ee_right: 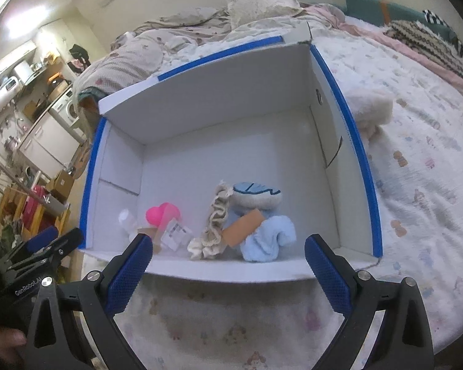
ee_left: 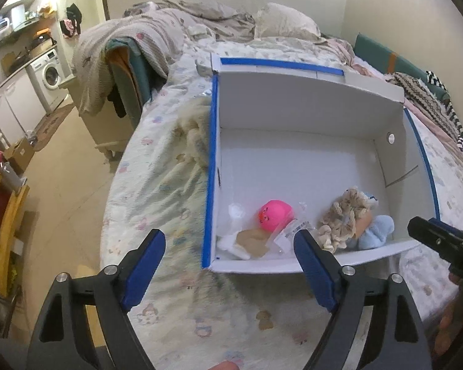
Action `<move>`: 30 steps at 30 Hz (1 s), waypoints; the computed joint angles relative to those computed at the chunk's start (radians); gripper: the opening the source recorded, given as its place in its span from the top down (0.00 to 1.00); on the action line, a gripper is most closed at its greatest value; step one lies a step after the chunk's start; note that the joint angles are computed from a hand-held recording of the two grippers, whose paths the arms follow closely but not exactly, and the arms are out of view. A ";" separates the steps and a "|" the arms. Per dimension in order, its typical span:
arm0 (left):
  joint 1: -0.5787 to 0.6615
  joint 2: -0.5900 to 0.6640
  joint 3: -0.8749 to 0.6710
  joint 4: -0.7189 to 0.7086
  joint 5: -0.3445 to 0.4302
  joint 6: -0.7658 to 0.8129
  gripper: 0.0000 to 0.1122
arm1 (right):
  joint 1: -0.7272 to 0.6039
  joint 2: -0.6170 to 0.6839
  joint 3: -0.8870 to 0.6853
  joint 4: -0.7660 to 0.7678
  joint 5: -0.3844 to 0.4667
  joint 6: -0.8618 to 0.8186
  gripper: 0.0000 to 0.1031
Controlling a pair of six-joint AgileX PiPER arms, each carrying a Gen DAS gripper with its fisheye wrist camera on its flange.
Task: Organize soft objects
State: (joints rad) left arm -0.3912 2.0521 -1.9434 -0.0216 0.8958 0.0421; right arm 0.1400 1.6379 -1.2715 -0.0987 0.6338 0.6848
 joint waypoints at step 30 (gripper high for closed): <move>-0.002 -0.263 0.363 0.026 -0.326 -0.026 0.09 | 0.221 -0.093 0.083 -0.584 -0.020 0.520 0.00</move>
State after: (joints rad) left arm -0.3935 1.7891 -1.5802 0.0048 0.5695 0.0163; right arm 0.3612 1.5451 -1.1888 -0.6828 0.6141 1.2050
